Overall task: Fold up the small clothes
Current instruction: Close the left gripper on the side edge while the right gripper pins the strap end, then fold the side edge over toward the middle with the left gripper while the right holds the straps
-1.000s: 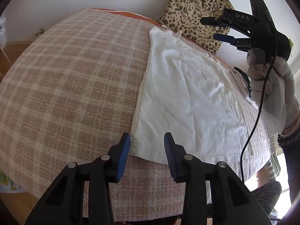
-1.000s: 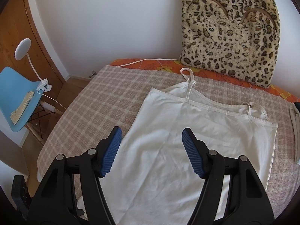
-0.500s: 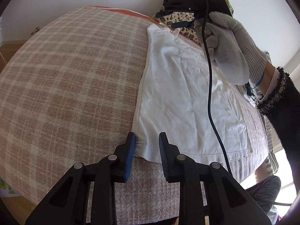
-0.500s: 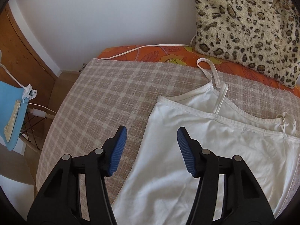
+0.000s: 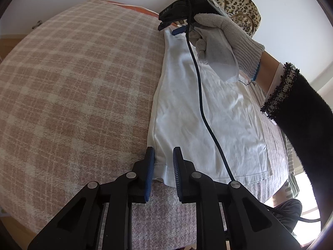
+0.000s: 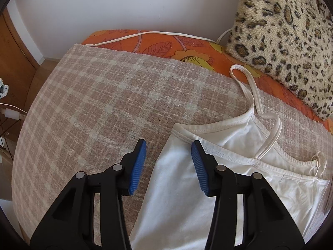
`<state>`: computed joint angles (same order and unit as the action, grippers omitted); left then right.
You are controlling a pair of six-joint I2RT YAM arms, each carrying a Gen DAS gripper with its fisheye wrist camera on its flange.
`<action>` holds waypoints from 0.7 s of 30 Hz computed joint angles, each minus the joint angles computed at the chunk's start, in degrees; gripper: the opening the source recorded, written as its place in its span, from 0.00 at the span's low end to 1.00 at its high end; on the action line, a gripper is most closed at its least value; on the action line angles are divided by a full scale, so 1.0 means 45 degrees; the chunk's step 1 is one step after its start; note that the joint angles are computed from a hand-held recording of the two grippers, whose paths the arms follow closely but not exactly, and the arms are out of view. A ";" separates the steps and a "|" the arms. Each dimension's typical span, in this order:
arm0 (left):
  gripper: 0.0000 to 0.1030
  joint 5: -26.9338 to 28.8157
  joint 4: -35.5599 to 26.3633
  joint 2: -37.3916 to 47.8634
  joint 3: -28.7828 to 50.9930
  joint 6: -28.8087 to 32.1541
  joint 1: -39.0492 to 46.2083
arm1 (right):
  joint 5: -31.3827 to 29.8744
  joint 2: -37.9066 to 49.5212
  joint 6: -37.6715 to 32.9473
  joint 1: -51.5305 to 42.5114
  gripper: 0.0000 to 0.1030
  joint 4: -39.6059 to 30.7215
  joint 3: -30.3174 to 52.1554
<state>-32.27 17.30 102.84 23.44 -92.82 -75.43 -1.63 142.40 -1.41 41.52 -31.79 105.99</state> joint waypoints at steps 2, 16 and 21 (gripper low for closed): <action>0.12 -0.0025 -0.0222 0.0037 0.0127 0.0069 -0.0041 | 0.0193 0.0051 -0.0068 -0.0016 0.30 0.0085 0.0019; 0.05 -0.1225 -0.2480 -0.0290 0.1214 0.0366 -0.0711 | -0.0152 -0.0967 -0.0340 -0.0529 0.06 0.0579 -0.1044; 0.05 -0.1152 -0.2563 -0.0097 0.1214 0.0108 -0.0682 | -0.0338 -0.1439 -0.0445 -0.0737 0.05 0.0639 -0.1370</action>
<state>-37.45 5.77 102.40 28.90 -92.34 -78.50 -3.15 135.92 -3.41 38.20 -28.91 99.83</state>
